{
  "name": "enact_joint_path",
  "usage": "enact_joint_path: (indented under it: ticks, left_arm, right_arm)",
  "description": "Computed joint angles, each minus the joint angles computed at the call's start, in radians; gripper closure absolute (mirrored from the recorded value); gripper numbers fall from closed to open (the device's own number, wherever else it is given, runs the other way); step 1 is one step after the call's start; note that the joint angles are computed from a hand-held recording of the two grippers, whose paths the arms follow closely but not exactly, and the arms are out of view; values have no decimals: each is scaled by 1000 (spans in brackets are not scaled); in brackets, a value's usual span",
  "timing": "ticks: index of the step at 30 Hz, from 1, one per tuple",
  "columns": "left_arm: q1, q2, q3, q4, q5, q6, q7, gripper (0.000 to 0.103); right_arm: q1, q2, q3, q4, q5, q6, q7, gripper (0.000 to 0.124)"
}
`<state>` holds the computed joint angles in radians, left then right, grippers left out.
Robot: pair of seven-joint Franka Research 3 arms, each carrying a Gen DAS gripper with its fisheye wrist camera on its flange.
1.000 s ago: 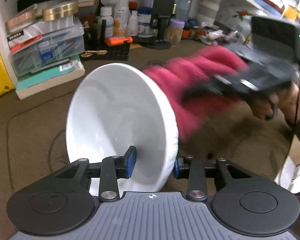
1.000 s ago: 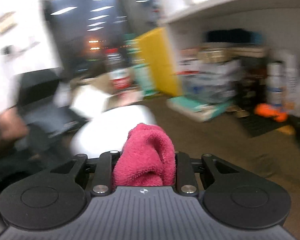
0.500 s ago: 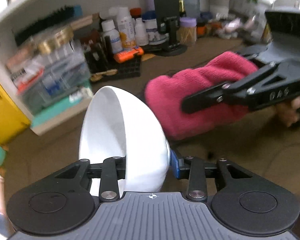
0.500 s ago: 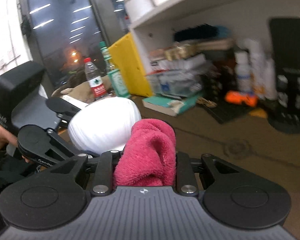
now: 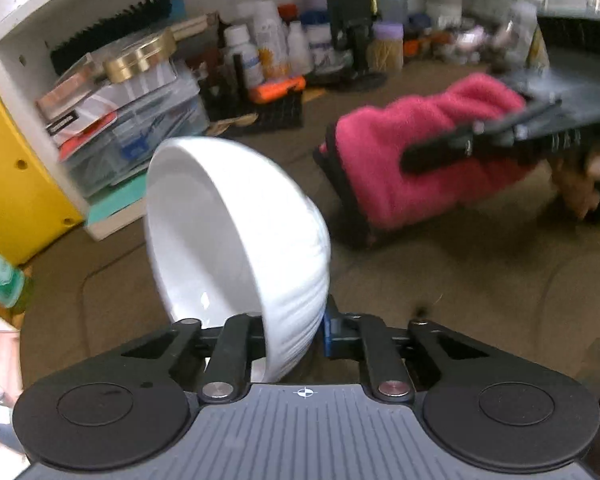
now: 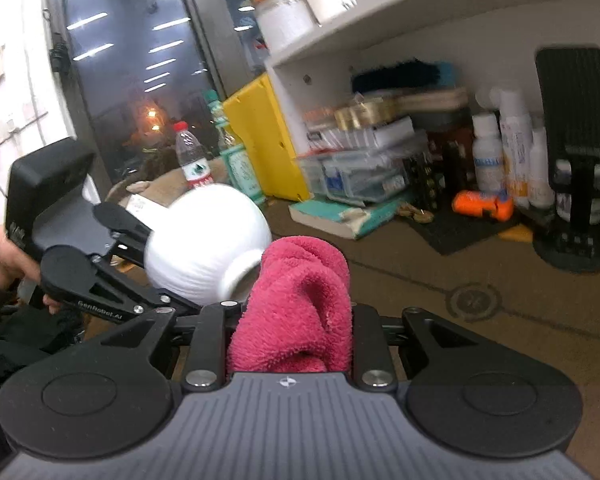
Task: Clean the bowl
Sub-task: 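Hold the bowl with the left gripper while the right gripper rubs the pink towel along its wall, then rotate the bowl with the left gripper while the right gripper wipes the outer wall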
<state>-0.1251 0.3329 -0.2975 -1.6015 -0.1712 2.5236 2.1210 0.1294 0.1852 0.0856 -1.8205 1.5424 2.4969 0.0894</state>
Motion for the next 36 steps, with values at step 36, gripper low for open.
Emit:
enact_joint_path:
  ticks: [36]
  left_arm:
    - [237,130,-161,83,-697,42,69,80]
  right_arm:
    - [31,112,68,137,-218,216,62,99]
